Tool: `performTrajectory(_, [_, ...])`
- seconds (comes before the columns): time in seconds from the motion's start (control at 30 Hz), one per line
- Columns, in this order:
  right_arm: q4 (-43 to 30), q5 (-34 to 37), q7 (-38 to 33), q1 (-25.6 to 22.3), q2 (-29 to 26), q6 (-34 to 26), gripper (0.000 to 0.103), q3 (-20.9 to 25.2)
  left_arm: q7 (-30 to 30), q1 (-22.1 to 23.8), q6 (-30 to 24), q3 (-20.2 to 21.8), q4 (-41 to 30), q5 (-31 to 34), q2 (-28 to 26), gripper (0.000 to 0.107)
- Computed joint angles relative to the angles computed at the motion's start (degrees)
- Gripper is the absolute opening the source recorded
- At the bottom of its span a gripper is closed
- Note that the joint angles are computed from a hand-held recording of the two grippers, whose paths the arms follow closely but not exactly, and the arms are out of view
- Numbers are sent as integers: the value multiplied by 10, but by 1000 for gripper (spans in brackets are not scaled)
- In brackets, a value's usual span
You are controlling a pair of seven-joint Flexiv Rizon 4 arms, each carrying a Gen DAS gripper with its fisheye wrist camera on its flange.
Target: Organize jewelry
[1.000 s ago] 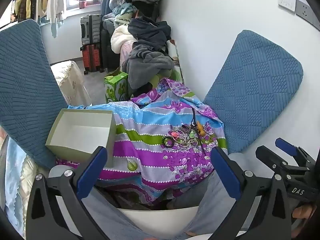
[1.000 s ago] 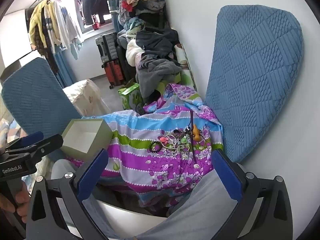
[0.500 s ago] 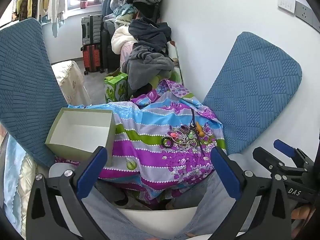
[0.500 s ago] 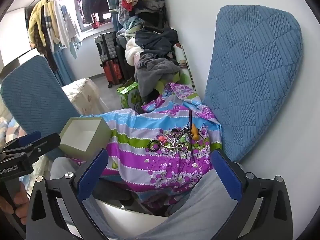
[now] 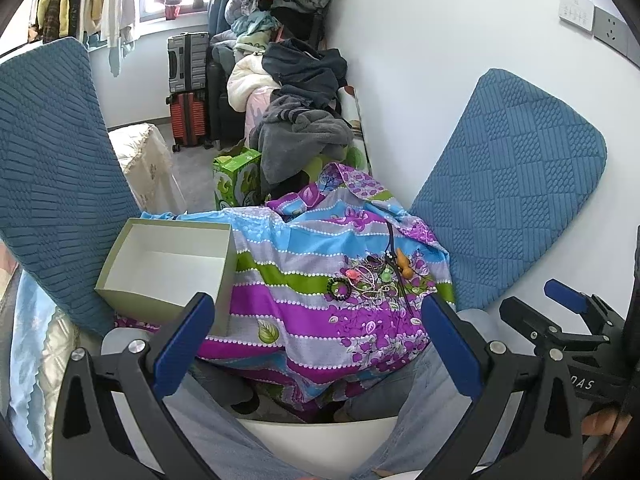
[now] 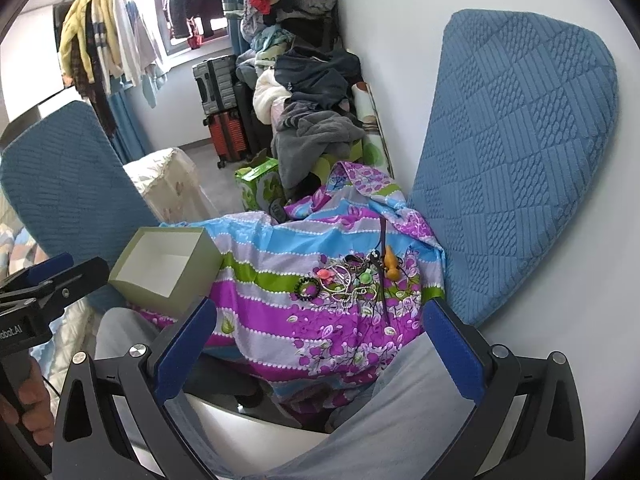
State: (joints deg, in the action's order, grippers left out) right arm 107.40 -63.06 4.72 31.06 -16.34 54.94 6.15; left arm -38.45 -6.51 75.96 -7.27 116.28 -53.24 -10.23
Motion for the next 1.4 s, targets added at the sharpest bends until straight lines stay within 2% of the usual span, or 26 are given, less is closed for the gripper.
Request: performTrajectory(1.4, [9,1,2,-2,7,-6,103,5,0,-7,5,-1,5,7,1,102])
